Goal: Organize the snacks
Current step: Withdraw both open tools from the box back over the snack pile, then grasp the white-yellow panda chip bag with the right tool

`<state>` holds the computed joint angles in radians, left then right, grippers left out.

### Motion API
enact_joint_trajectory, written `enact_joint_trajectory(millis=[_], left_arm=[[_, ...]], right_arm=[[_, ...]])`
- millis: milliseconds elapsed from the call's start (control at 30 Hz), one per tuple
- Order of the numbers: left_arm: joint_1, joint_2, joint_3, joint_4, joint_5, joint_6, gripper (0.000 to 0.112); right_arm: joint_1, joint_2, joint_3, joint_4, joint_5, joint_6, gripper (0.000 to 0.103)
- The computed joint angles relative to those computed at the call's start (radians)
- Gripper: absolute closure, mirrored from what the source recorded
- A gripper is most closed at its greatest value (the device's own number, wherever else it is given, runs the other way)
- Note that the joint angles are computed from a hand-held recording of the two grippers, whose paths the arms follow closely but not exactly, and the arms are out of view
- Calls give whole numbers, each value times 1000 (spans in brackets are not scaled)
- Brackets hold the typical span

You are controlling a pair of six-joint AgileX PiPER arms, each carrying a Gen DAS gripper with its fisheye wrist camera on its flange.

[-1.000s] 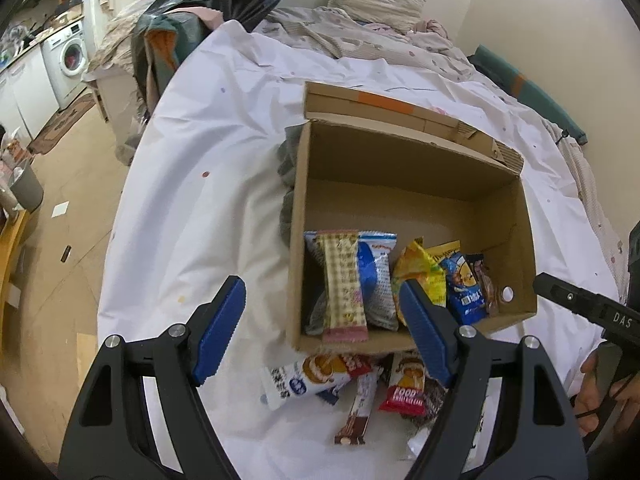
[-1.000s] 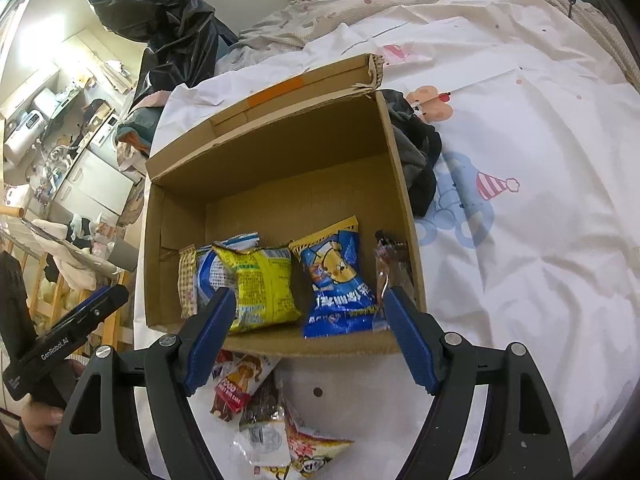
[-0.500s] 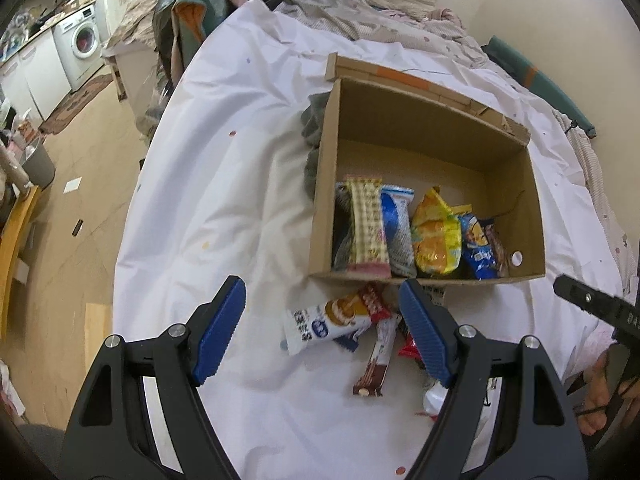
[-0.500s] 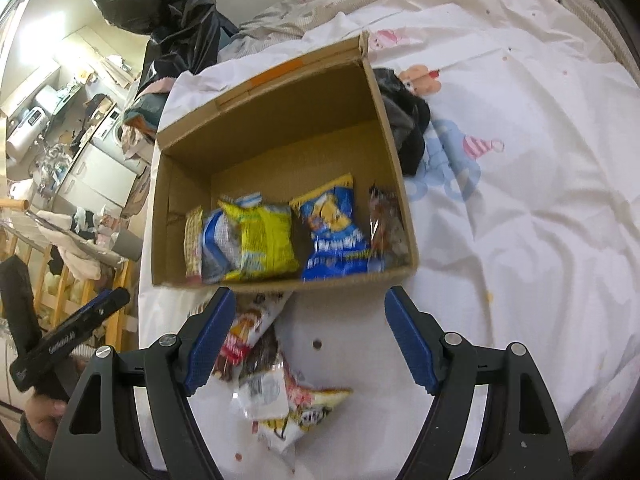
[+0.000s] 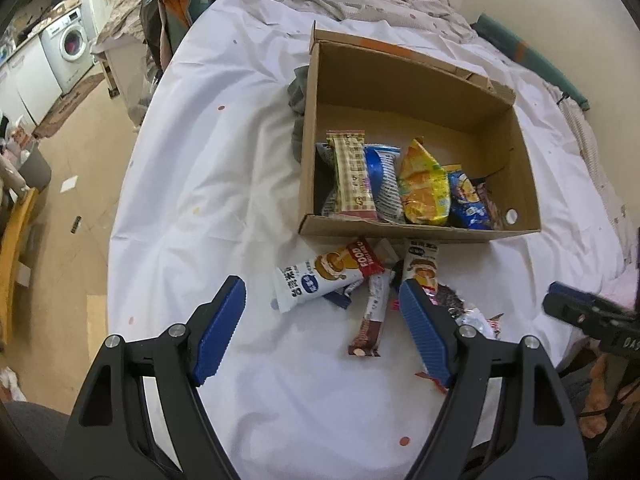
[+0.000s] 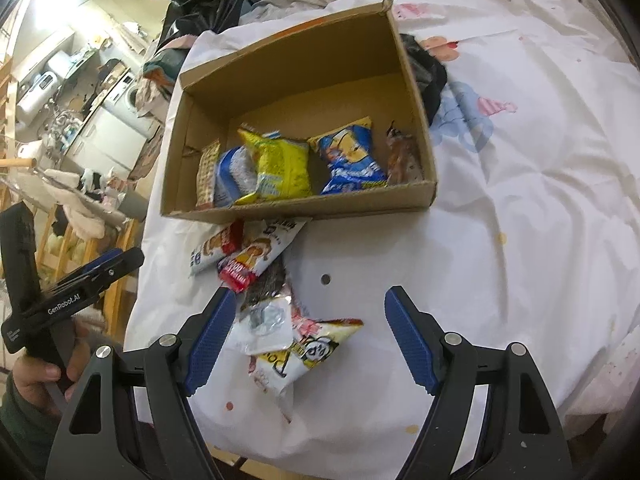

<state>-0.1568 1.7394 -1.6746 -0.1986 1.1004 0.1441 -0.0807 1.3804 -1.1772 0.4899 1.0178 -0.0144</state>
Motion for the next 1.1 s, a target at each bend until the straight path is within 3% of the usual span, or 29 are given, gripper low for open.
enact_joint_trajectory(millis=[133,300,433,533,633,800,933,1100], left_arm=[[14,-2,-3,-1,-7,-15,36],[31,22,-29,-8,15,-36,36],[41,28,-37,-15,26,-32,36],[47,29,-37,-18,28,-33,36],[47,38,-43,-17,35,-39,36],[40,68,-72,-32,55,-57,36],[37,67,-71,-28,47,-61,36],[41,76,-76,-30,60,-73,36]], right_arm=[[24,41,-11,4,32,-3,23],[100,182,-45,-9,118,59,23],[182,194,-89,-129,83,143,23],[156,207,-86,-78,104,146,15],[131,267,-72,49,168,81,15],[200,303,-89,-2,124,98,15],[203,282,-80,6,126,40,44],[122,216,-18,89,172,-59,56]])
